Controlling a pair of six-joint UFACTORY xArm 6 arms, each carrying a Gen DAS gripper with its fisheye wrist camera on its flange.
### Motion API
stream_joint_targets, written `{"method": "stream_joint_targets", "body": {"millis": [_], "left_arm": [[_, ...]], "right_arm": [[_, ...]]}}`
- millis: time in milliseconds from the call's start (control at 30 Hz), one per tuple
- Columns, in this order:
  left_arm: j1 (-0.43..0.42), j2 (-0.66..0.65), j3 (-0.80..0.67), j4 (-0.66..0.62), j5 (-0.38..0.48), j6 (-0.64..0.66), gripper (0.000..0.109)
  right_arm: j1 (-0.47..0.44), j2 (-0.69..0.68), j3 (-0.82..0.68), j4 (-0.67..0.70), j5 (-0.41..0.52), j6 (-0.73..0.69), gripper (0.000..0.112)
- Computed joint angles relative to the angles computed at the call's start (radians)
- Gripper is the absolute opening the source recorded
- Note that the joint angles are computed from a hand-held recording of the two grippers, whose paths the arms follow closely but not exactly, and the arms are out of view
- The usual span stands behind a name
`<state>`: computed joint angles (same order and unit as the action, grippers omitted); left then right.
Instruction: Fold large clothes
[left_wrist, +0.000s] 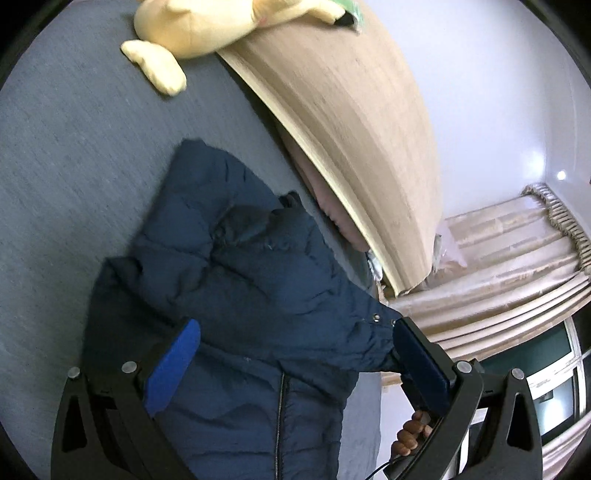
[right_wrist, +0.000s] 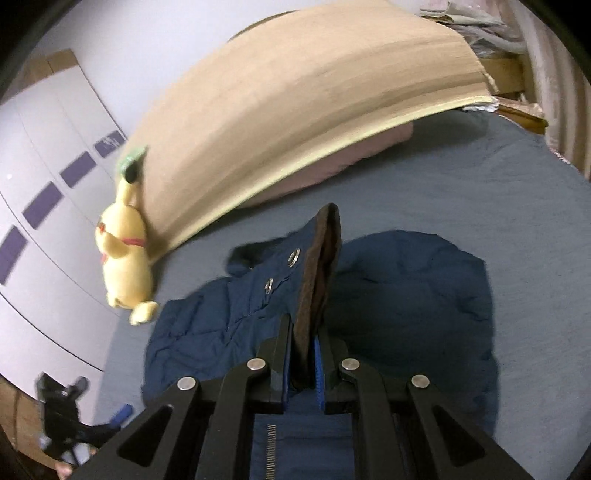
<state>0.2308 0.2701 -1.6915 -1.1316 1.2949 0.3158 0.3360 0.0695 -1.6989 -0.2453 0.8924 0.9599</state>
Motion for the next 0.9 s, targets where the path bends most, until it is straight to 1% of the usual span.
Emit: {"method": "stream_joint_targets", "body": {"millis": [133, 233, 300, 333, 400, 433, 500, 633, 667, 733, 833, 900], "left_arm": [[-0.030, -0.004, 0.006, 0.059, -0.050, -0.001, 0.103], [-0.056, -0.012, 0.007, 0.136, -0.103, -0.002, 0.103], [-0.076, -0.031, 0.028, 0.183, -0.161, 0.016, 0.103], [-0.097, -0.046, 0.038, 0.235, -0.212, 0.025, 0.103], [-0.125, -0.068, 0.056, 0.296, -0.286, 0.054, 0.103], [-0.147, -0.079, 0.066, 0.347, -0.330, 0.061, 0.103], [-0.183, -0.079, 0.062, 0.454, -0.380, 0.046, 0.103], [-0.241, -0.058, 0.058, 0.602, -0.426, 0.023, 0.102], [-0.244, -0.060, 0.066, 0.632, -0.436, 0.027, 0.099], [-0.273, -0.053, 0.081, 0.758, -0.475, -0.011, 0.096], [-0.302, 0.002, 0.044, 0.923, -0.407, -0.058, 0.095], [-0.319, 0.001, 0.075, 0.979, -0.454, -0.045, 0.095]], "right_arm": [[-0.021, -0.038, 0.104, 0.004, 0.010, 0.005, 0.011], [-0.032, -0.047, 0.157, 0.016, 0.013, 0.012, 0.011], [-0.038, -0.054, 0.186, 0.020, 0.011, 0.015, 0.011], [-0.041, -0.058, 0.200, 0.027, 0.005, 0.013, 0.011], [-0.046, -0.055, 0.206, 0.035, -0.004, 0.007, 0.011], [-0.049, -0.053, 0.205, 0.040, -0.008, 0.002, 0.011], [-0.049, -0.063, 0.219, 0.043, -0.017, 0.002, 0.011], [-0.048, -0.067, 0.232, 0.047, -0.011, 0.002, 0.011], [-0.049, -0.075, 0.243, 0.048, -0.009, 0.002, 0.011], [-0.047, -0.080, 0.249, 0.047, 0.000, 0.005, 0.010], [-0.044, -0.075, 0.245, 0.038, 0.031, 0.000, 0.010], [-0.040, -0.067, 0.237, 0.034, 0.054, -0.004, 0.010]]}}
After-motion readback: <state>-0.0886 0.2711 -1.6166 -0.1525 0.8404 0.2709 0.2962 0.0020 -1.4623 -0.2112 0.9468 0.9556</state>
